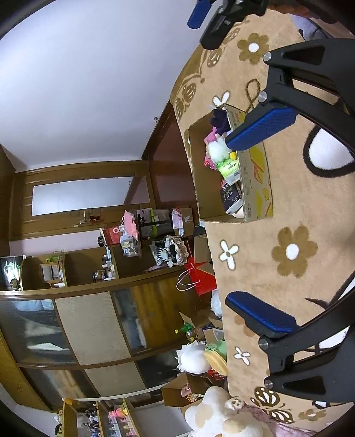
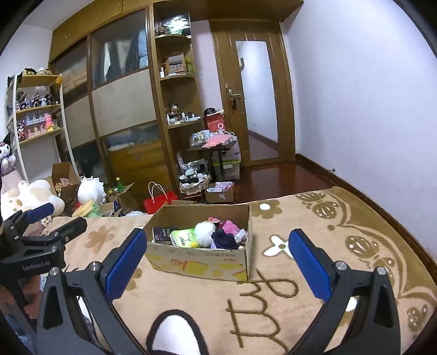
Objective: Organize soft objects
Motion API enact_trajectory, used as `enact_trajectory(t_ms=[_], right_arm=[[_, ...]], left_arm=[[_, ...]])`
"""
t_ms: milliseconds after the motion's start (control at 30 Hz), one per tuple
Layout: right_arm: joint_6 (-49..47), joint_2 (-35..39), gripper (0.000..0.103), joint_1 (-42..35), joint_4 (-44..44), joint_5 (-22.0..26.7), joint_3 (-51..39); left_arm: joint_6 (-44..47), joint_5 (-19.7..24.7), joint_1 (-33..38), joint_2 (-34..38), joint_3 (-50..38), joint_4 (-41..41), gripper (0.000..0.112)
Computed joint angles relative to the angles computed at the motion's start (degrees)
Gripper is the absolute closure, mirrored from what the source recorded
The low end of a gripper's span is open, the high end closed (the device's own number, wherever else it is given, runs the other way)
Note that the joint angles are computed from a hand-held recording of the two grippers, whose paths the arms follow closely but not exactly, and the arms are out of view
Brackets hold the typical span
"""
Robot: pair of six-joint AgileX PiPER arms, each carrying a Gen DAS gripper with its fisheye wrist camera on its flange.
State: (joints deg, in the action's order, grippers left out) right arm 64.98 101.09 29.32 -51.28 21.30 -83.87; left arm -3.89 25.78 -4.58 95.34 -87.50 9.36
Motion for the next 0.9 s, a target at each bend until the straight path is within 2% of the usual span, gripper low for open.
enact_trajectory(t_ms=[67, 333, 433, 533, 900], right_arm=[[0.6, -0.2, 0.000, 0.3, -1.0, 0.0, 0.7], [-4.0, -0.1, 0.000, -1.5, 6.2, -1.7, 2.0], [-3.7, -0.1, 0.000, -1.7, 6.4, -1.9, 2.1], [-4.1, -0.2, 0.000, -1.8, 6.9, -1.9, 2.2], [-4.8, 0.3, 0.000, -1.6, 7.5, -1.9, 2.0]], left_arm=[[-1.2, -0.3, -0.1, 0.1, 0.3, 1.3, 0.010], [-4.0, -1.3, -0.8, 1.0, 0.7, 5.4, 0.010], [-4.3, -1.2, -0.8, 1.2, 0.7, 5.9, 0.010], [-1.5, -0.4, -0.3, 1.7, -0.2, 3.0, 0.010], [0.3, -0.3, 0.2, 1.7, -0.4, 1.3, 0.010]])
